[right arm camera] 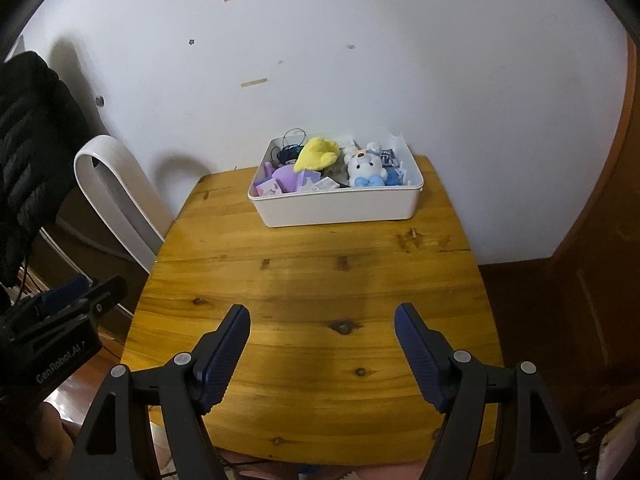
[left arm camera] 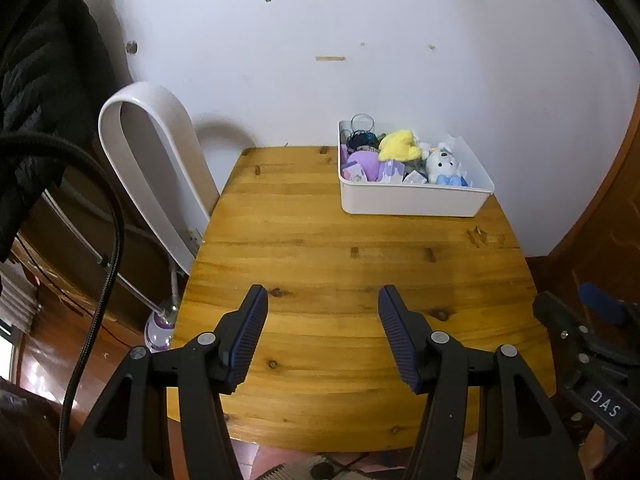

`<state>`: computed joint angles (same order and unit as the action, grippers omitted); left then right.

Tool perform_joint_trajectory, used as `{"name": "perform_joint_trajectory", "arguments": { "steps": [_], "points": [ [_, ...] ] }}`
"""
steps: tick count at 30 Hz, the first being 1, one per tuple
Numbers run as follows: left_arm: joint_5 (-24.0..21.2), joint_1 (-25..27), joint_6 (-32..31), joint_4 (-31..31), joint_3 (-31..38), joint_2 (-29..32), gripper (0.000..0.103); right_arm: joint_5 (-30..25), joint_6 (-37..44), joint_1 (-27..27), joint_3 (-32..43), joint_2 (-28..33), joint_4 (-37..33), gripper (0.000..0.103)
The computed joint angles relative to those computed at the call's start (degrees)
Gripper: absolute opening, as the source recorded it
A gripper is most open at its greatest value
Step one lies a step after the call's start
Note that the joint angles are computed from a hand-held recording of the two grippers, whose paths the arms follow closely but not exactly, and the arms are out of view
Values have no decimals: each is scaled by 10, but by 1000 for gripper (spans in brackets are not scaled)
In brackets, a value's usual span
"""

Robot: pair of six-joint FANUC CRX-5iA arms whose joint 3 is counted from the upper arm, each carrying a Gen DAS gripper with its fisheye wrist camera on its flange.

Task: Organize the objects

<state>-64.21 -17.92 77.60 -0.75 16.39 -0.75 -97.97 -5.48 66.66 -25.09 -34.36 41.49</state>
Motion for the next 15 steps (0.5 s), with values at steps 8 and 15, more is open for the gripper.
{"name": "perform_joint_trajectory", "arguments": {
  "steps": [8,15],
  "points": [
    [-14,-4,-4,-2,9,7,62,-9,2,0,0,0,6,76],
    [-18,-1,-18,5,9,7,62,-13,7,-1,6,8,10,76]
  ]
}}
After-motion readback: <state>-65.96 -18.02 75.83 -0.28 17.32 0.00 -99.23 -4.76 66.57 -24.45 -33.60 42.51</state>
